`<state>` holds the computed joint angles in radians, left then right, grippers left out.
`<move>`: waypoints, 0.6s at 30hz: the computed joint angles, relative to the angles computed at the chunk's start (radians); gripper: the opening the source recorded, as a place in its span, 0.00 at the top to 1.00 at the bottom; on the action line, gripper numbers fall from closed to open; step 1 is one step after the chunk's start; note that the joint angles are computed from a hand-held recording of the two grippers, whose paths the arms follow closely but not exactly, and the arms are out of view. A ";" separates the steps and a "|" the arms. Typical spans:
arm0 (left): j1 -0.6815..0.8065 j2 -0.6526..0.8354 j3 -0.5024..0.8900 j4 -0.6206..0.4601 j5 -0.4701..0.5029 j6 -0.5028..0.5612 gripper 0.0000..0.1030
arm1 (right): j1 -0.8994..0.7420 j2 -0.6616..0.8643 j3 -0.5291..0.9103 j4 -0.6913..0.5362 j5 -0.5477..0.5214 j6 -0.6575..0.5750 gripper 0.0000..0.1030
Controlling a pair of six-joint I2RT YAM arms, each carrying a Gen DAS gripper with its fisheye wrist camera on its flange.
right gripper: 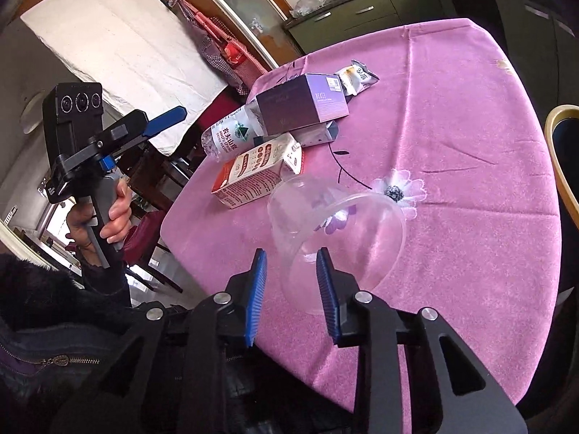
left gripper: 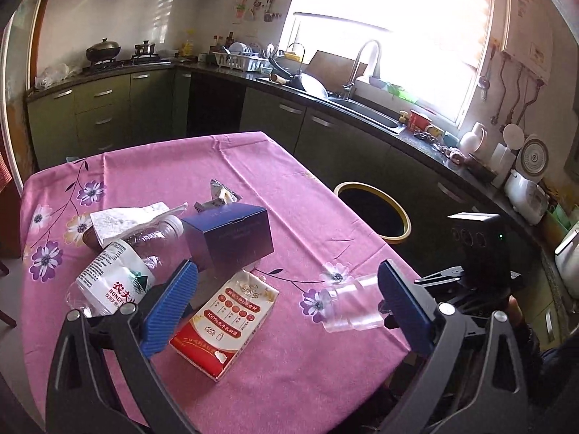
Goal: Collect trash
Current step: 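Grasp the clear plastic cup with the right gripper, then carry the plastic cup over the bin and release it with the right gripper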
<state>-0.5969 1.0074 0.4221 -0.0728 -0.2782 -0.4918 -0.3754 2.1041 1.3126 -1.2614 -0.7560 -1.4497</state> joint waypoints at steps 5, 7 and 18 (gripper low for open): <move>-0.007 0.022 -0.004 0.016 0.004 -0.011 0.08 | 0.021 -0.051 -0.055 0.075 -0.015 0.031 0.94; -0.011 0.032 -0.006 0.023 0.003 -0.008 0.08 | 0.020 -0.069 -0.071 0.089 -0.024 0.029 0.94; -0.004 0.076 -0.003 0.048 0.038 0.015 0.07 | -0.083 -0.132 0.055 0.302 -0.097 0.300 0.94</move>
